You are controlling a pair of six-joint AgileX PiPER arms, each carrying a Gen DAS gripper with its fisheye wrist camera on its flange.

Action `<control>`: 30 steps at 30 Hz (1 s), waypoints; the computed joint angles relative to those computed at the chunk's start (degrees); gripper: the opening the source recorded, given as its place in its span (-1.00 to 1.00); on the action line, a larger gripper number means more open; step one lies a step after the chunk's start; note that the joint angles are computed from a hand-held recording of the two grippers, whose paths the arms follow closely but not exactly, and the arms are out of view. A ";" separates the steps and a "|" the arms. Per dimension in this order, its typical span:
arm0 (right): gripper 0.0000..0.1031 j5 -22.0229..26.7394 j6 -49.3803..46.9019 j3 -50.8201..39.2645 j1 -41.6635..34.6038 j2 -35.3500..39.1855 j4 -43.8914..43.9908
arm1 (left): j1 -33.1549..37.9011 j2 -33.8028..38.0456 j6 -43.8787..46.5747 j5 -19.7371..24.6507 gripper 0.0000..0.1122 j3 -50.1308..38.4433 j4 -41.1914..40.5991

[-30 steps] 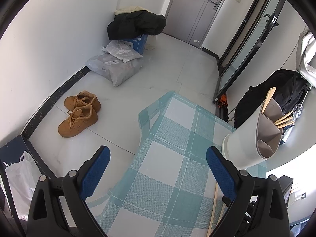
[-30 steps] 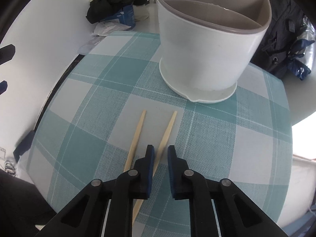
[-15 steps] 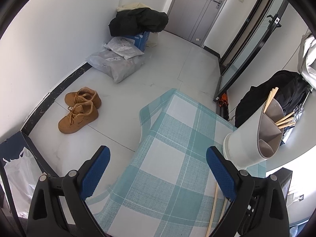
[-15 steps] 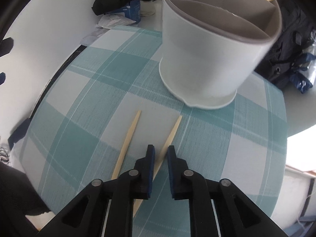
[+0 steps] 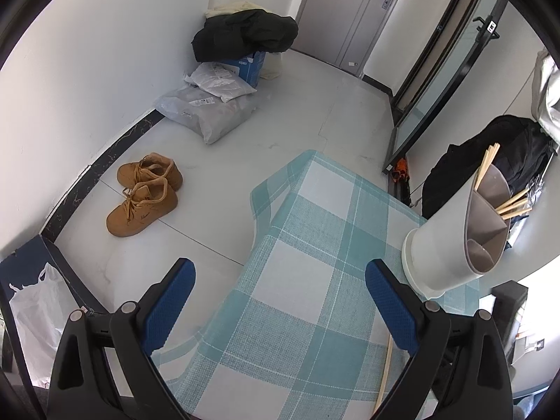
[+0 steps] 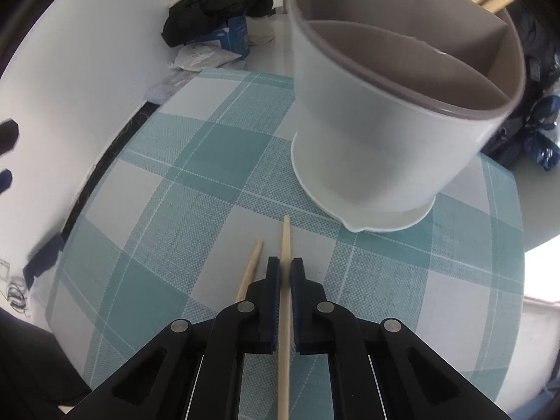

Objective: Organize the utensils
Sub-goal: 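Lower the right tool to the last chopsticks and grasp one, then grasp the last chopstick with the left tool while the right tool holds its chopstick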

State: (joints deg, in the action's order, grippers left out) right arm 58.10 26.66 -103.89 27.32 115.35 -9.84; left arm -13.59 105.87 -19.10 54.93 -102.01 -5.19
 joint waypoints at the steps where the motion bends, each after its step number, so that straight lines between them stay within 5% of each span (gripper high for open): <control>1: -0.90 -1.63 -0.69 -0.64 -1.05 0.98 0.86 | -0.19 0.06 0.19 0.00 0.70 0.04 0.10; 13: -0.90 -20.91 -4.97 23.41 -11.96 -19.08 20.57 | -6.03 1.54 2.63 1.67 0.70 -0.04 2.59; 23: -0.90 -29.23 -15.00 35.23 -18.56 -25.91 36.61 | -12.98 5.61 5.88 6.93 0.70 -3.39 3.35; 30: -0.90 -30.48 -25.99 40.35 -24.08 -28.87 50.38 | -15.93 10.40 5.69 11.88 0.70 -9.60 3.42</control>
State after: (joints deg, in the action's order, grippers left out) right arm 27.63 0.67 -63.53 3.24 86.47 40.54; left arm -29.53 116.26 -13.41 66.81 -111.61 -1.77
